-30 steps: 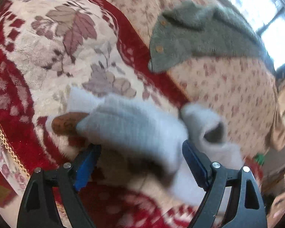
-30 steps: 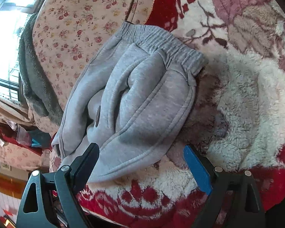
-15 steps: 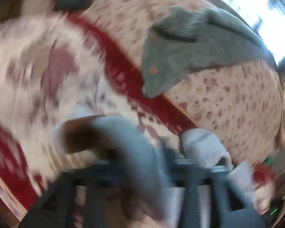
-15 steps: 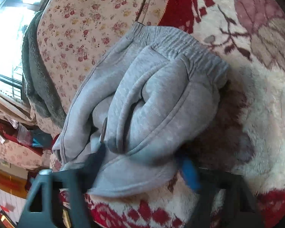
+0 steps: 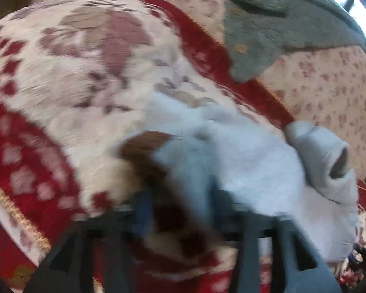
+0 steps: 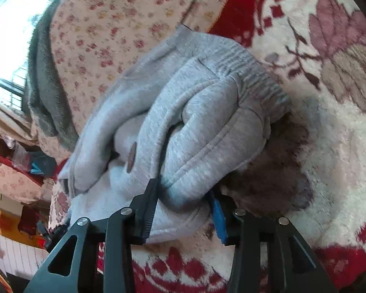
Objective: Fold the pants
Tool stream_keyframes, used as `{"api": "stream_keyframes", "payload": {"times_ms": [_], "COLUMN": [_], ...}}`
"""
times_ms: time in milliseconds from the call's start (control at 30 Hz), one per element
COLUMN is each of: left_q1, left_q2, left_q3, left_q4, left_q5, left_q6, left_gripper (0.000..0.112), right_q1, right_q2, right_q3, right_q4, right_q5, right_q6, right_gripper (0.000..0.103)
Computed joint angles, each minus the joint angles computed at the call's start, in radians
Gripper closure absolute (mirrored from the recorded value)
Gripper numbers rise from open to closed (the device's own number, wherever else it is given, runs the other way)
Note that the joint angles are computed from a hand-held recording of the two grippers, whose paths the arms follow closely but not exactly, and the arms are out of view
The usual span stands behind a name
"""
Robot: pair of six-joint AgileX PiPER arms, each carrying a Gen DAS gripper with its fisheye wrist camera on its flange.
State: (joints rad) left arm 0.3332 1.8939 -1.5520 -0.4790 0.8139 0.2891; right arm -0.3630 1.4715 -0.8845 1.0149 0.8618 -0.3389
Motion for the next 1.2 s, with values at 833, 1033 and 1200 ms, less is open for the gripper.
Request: {"api": "stream_keyframes", "payload": {"times_ms": [833,1033,1200], "left_q1": [-0.324,-0.504,-0.695], "left_q2": [-0.155,-0.210,-0.207], "left_q3": [-0.014,0.064,0.062], "left_q4": [-0.039,-0.091,-0.108], "left_q5": [0.065,0.039,0.014], "left_q6": [-0.025,0.019,0.024], "left_gripper": [0.028,0.028,0.028], "right_q1": [-0.092,-0.193,-0.179], "right_q2": [-0.093,-0.004,0.068], "right_q3": [-0.036,0.084,0.142], "right_q4": [-0.111,0.132,0.359], "right_q5": [0.049,0.089,0.075], "right_q6": [0.073,-0.144,-0.335], "right_gripper": [0.014,0.012,0.010]}}
